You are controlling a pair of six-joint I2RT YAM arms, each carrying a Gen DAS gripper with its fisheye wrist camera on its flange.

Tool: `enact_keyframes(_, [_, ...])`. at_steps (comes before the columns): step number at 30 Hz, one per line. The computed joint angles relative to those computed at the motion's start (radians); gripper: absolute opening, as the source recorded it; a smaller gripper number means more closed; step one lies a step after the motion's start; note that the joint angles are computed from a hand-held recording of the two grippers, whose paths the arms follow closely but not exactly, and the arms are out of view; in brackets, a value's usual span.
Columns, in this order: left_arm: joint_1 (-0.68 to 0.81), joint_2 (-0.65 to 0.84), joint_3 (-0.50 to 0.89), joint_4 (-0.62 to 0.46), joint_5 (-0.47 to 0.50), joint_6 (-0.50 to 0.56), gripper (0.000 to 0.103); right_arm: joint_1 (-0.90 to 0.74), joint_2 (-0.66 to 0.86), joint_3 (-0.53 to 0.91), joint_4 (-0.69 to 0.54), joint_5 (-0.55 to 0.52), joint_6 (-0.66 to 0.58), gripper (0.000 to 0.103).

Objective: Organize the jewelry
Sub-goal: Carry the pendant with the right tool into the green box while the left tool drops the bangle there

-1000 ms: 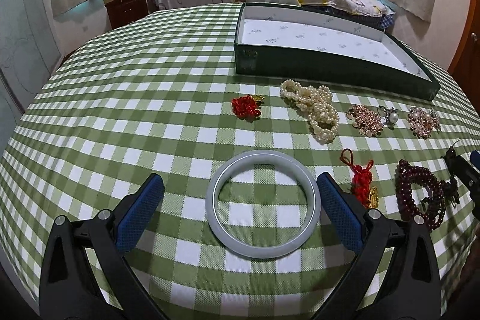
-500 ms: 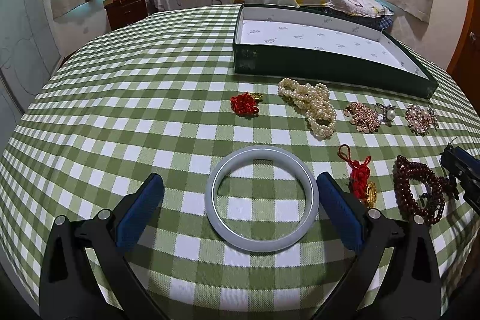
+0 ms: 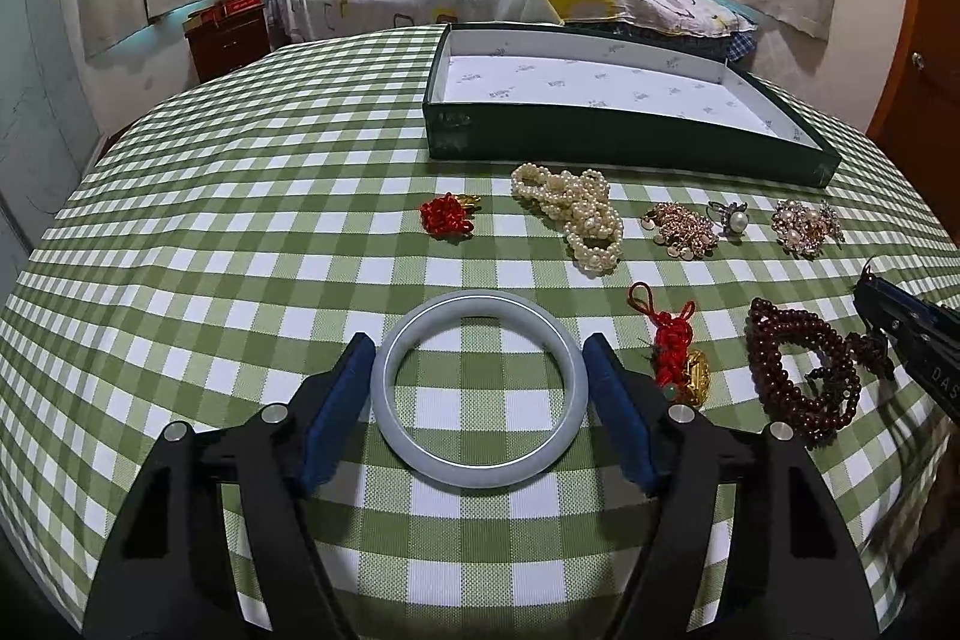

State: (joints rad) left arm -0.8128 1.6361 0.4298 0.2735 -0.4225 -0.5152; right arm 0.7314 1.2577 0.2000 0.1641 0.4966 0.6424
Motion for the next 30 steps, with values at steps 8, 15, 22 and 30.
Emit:
enact_keyframes(8, [0.007,-0.018,-0.008,-0.001,-0.009,-0.008,0.069,0.016,-0.028,-0.006,-0.011,0.018,0.012,0.018])
enact_keyframes(15, [-0.012,-0.048,-0.003,-0.014,-0.043,0.006,0.069,0.04,-0.112,-0.007,-0.062,0.049,0.015,0.018])
enact_keyframes(22, [-0.002,-0.112,0.015,-0.053,-0.04,0.023,0.069,0.039,-0.233,0.018,-0.163,0.069,0.003,0.018])
enact_keyframes(30, [0.025,-0.183,0.099,-0.107,-0.019,0.07,0.069,-0.012,-0.342,0.097,-0.217,0.09,-0.107,0.018])
